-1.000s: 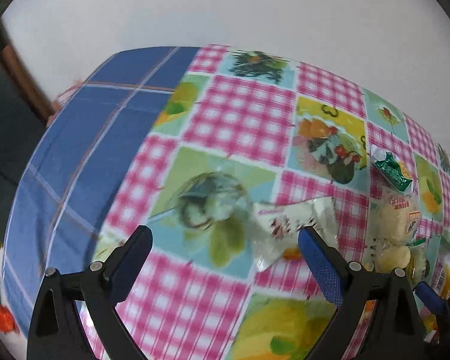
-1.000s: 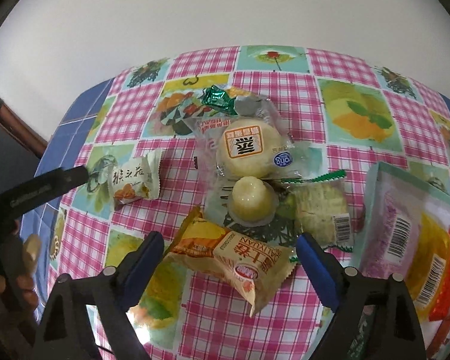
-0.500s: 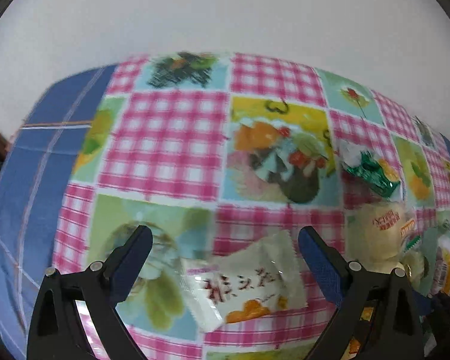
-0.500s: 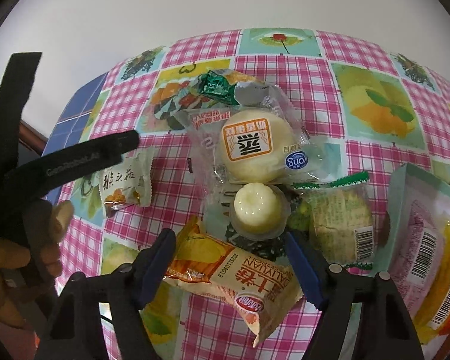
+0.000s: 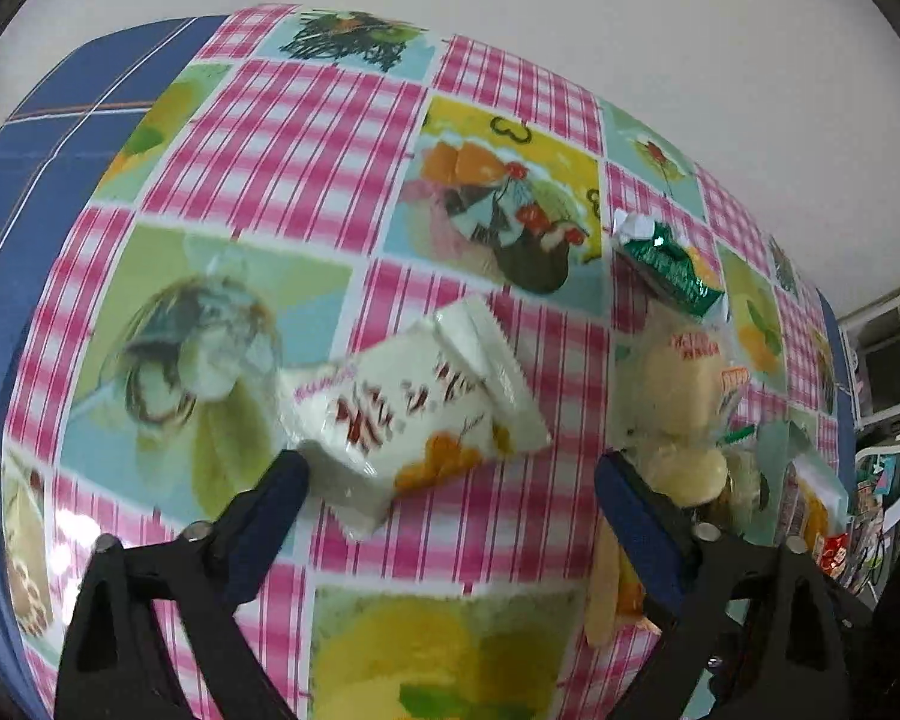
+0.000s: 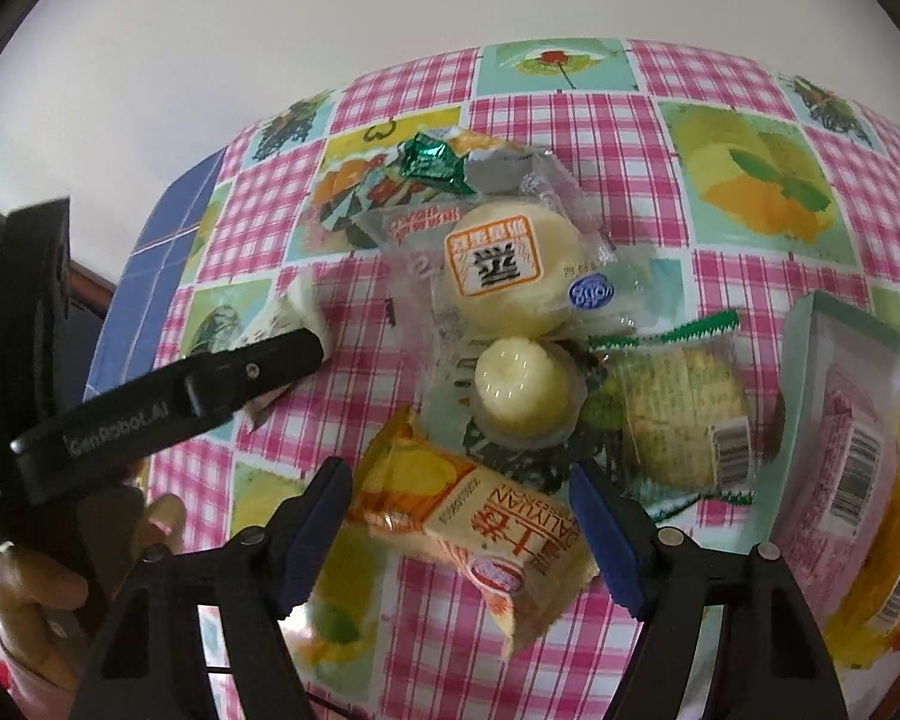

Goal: Organize snacks
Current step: 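Grasp the white candy pack with the left gripper while the right grasps the yellow cake pack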

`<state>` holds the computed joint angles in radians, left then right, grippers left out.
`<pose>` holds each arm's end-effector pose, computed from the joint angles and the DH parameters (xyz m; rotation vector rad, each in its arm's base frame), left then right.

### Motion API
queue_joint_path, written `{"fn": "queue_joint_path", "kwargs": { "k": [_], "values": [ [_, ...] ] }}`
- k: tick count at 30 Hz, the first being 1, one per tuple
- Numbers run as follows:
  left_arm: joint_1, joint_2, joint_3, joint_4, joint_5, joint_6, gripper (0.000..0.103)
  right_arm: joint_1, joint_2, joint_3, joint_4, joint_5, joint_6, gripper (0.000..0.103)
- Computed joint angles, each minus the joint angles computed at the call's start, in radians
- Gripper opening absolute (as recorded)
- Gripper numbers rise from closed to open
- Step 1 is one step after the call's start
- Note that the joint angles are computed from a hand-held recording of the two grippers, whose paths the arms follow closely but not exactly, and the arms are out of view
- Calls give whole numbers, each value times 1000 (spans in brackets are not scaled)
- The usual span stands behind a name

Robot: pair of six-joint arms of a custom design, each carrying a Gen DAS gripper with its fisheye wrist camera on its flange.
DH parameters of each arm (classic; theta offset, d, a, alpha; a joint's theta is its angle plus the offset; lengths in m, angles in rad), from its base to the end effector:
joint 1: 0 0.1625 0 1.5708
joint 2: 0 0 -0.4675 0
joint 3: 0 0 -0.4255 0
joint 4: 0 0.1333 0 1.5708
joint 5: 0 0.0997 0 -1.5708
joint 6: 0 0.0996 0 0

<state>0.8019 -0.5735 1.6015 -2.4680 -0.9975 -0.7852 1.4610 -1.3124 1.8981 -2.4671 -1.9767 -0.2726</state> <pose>-0.3524 -0.6336 -0.0442 0.0291 2.6129 -0.4180 0.0280 -0.6036 0.3226 0.1314 -2.6684 0.3060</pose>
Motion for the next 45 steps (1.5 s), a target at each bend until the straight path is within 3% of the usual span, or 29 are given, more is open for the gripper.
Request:
{"fn": "queue_joint_path", "kwargs": {
  "k": [3, 7, 10, 16, 19, 21, 24, 37, 41, 44, 45],
  "values": [
    [-11, -2, 9, 38, 18, -18, 78, 12, -9, -13, 79, -34, 6, 77],
    [-22, -11, 12, 89, 48, -33, 78, 15, -19, -9, 98, -43, -12, 77],
    [-42, -9, -9, 182, 146, -23, 78, 17, -16, -10, 99, -58, -27, 77],
    [-48, 46, -121, 371, 262, 100, 78, 28, 23, -18, 94, -109, -62, 77],
    [-45, 67, -141, 348, 297, 171, 78, 29, 30, -11, 90, -114, -71, 65],
    [-39, 80, -161, 337, 301, 208, 78, 28, 30, -8, 92, -111, -71, 53],
    [-31, 104, -194, 332, 302, 248, 78, 29, 32, -1, 83, -110, -70, 49],
    [-32, 108, -172, 244, 234, 341, 77, 32, 40, -11, 106, -110, -41, 46],
    [-41, 122, -182, 297, 227, 349, 70, 30, 33, -12, 120, -107, -32, 46],
    [-42, 118, -176, 288, 221, 322, 54, 33, 31, -11, 124, -111, -31, 46],
    [-43, 117, -177, 299, 220, 300, 53, 33, 30, -11, 125, -110, -28, 45]
  ]
}}
